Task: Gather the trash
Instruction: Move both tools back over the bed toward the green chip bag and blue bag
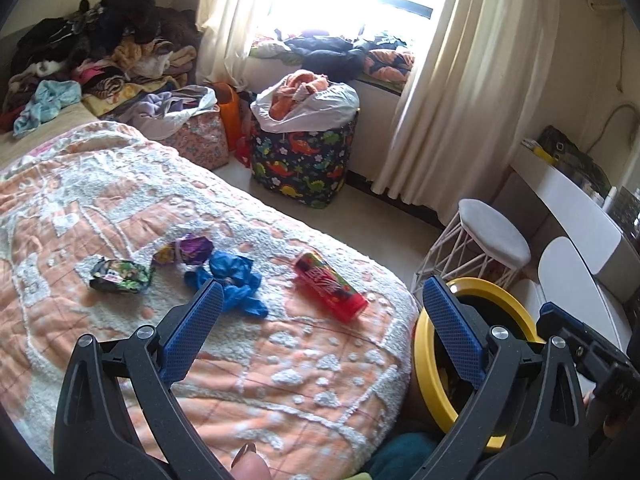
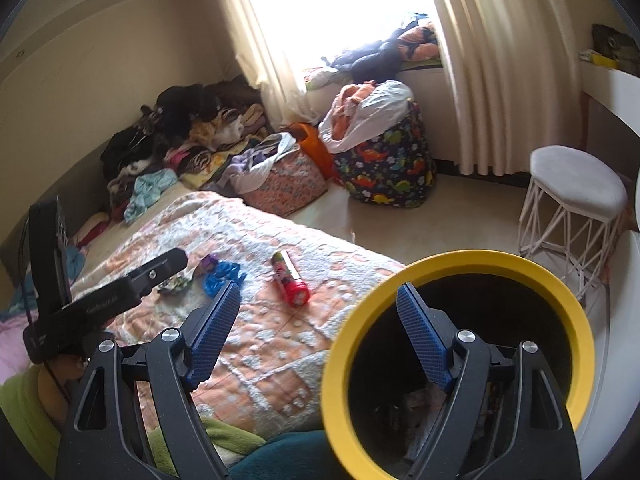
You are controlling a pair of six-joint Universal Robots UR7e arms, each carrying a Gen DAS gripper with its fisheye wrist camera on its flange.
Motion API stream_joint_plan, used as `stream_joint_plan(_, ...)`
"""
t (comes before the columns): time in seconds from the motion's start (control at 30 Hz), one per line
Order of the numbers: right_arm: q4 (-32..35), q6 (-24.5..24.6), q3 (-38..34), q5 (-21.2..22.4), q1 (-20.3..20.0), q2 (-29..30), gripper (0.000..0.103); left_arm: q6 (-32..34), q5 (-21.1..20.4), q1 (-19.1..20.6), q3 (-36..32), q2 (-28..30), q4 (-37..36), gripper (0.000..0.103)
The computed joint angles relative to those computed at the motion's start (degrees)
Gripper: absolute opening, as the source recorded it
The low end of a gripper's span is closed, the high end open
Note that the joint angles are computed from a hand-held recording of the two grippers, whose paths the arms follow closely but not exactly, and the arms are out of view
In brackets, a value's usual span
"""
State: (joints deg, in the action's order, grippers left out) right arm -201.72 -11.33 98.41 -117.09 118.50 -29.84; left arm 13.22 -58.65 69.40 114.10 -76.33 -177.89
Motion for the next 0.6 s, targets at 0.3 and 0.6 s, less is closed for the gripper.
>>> stream_joint_plan(0.3,5.2,-2.2,-5.8,0.2,1.7,4.3,0.078,-0.1,-0.6,2.0,-0.9,-0.7,-0.6,0.092)
stream_joint_plan(0.6,10.5,-3.7,-11.6,1.0,2.7,8.3,0.078,-0.8,-0.2,4.8,-2.3,-1.3,-0.9,0.092)
